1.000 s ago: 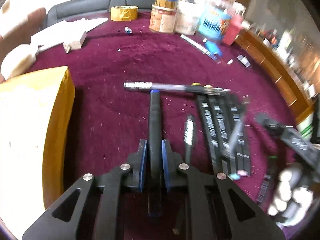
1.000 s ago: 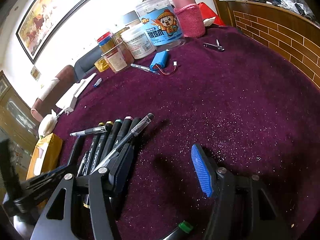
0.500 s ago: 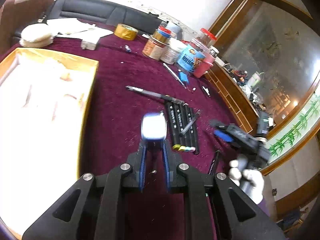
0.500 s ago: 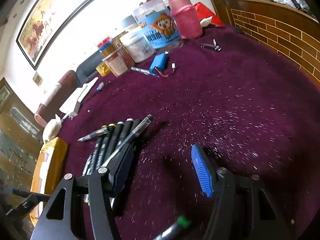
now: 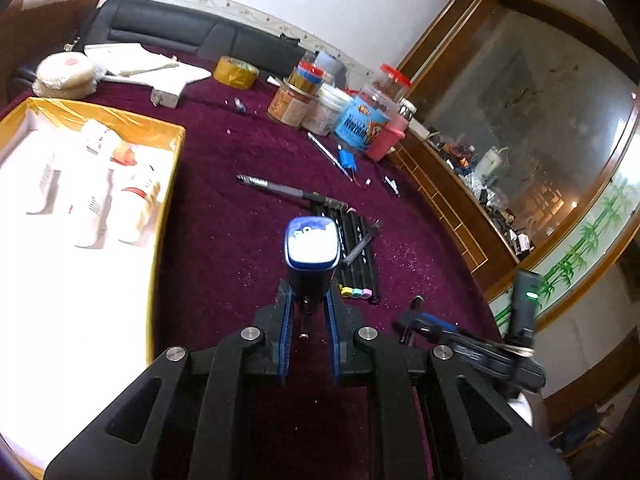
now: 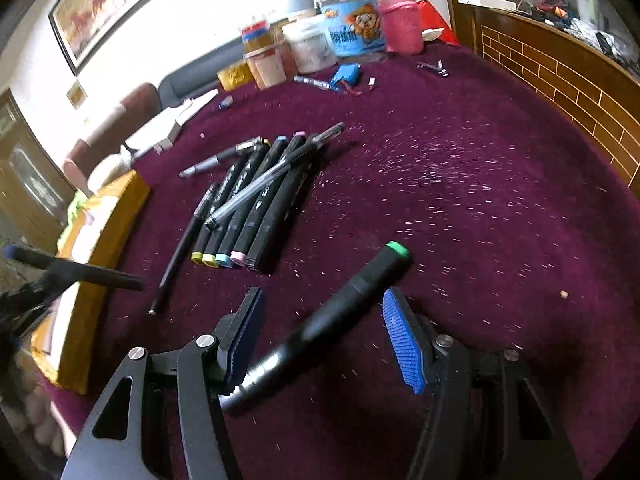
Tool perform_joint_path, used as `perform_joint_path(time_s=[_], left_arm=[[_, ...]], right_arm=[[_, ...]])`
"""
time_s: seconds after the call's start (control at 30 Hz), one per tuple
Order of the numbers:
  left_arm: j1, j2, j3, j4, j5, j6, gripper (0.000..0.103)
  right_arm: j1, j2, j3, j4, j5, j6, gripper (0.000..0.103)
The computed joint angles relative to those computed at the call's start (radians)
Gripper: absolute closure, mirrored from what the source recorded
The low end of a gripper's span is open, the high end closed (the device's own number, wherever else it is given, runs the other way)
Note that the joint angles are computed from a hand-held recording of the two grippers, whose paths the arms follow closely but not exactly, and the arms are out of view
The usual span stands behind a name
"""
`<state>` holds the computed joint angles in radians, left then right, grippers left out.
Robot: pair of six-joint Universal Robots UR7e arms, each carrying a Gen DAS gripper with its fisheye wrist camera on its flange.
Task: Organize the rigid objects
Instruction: 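Lift the blue-capped marker with the left gripper while the right gripper grasps a green-capped marker, then lower both markers into the tray and open both grippers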
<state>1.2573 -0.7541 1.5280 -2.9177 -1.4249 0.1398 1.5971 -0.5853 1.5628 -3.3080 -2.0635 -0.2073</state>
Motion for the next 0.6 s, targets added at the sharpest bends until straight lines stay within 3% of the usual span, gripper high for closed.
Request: perform_joint_path(time_s=[0.07, 0.13, 0.17, 0.2, 0.27, 0.3, 0.47, 0.6], left_arm=[[0.003, -0.027, 0.027, -0.024, -0.008, 0.000, 0.091], [0.008, -0.052, 0.050, -0.046, -0.016, 0.000, 0.091], [0.012, -0.070, 0.065, -0.057, -0.023, 0.001, 0.091], [0.017, -0.085, 0.075, -0.060, -0.029, -0.001, 0.091], [0.032, -0.117, 0.091, -0.058, -0.046, -0.012, 0.091], [0.040, -0.132, 0.097, -0.054, -0.053, -0.017, 0.091], [0.078, -0.203, 0.116, -0.026, -0.054, -0.016, 0.091], [0.103, -0.229, 0.091, 0.011, 0.006, -0.016, 0.091]], right_arm=[[0.010, 0.033, -0.038, -0.007, -0.046, -0.014, 0.049], [0.025, 0.062, -0.074, -0.010, -0.107, -0.040, 0.071], [0.024, 0.062, -0.073, -0.010, -0.102, -0.042, 0.084], [0.018, 0.050, -0.060, -0.003, -0.071, -0.037, 0.089], [0.008, 0.032, -0.032, -0.009, -0.038, -0.028, 0.090], [0.001, 0.017, -0.012, -0.008, -0.012, -0.016, 0.090], [-0.038, -0.077, 0.095, -0.004, 0.264, 0.013, 0.090], [-0.025, -0.086, 0.069, 0.072, 0.414, 0.019, 0.090]])
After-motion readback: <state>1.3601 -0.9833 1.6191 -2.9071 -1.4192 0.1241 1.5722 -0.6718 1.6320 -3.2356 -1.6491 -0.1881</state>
